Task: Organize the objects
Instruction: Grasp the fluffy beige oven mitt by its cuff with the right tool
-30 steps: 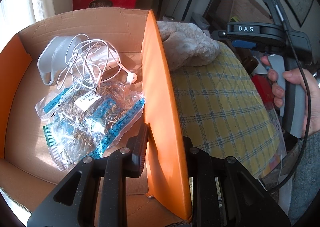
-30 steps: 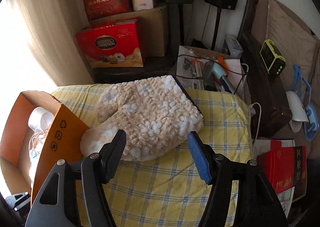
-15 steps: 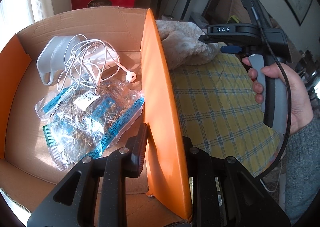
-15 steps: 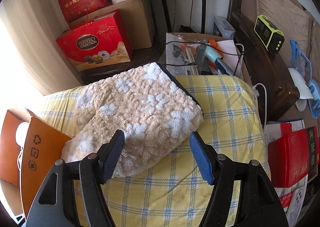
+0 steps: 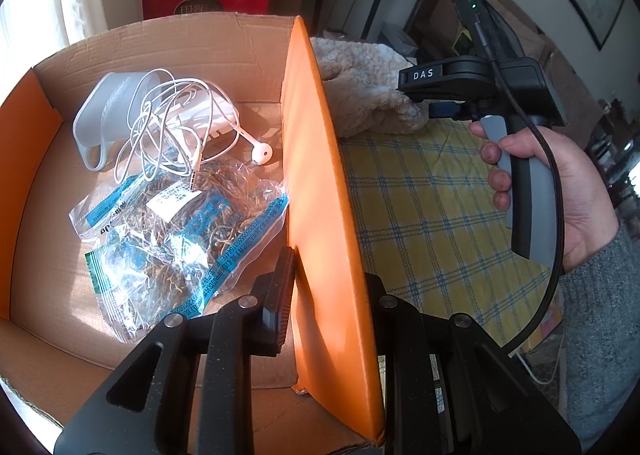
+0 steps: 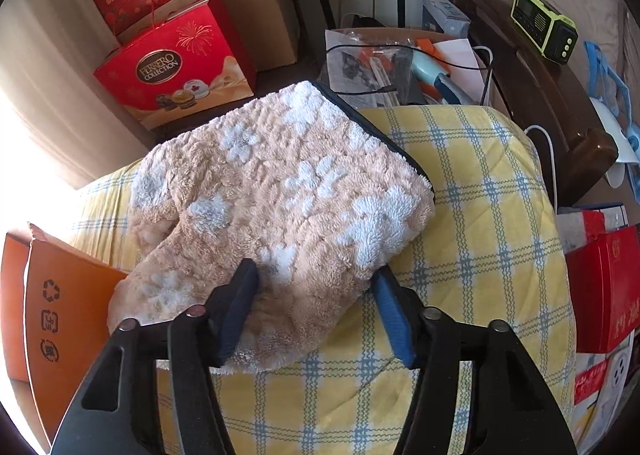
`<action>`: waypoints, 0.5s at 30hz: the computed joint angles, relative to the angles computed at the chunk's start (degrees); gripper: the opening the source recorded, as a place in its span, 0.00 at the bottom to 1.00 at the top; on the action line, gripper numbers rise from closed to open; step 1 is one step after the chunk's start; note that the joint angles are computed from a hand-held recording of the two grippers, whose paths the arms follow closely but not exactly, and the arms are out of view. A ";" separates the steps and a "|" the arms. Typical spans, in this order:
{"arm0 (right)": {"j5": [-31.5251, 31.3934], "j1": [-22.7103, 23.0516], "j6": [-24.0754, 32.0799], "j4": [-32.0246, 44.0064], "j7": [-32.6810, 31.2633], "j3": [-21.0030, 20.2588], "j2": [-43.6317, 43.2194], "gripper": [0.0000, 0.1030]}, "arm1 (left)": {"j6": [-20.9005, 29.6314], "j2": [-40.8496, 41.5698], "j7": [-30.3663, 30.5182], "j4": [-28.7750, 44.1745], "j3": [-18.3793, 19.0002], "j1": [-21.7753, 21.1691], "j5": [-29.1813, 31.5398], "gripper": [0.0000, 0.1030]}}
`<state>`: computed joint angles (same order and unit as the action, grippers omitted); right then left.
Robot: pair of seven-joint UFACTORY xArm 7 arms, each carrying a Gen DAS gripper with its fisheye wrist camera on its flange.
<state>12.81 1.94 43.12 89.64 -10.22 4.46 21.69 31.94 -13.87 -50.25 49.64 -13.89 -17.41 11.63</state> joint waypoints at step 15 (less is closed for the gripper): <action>5.29 -0.36 -11.28 -6.20 -8.20 1.58 -8.94 0.12 | 0.19 -0.13 0.26 0.13 0.12 0.00 -0.45 0.20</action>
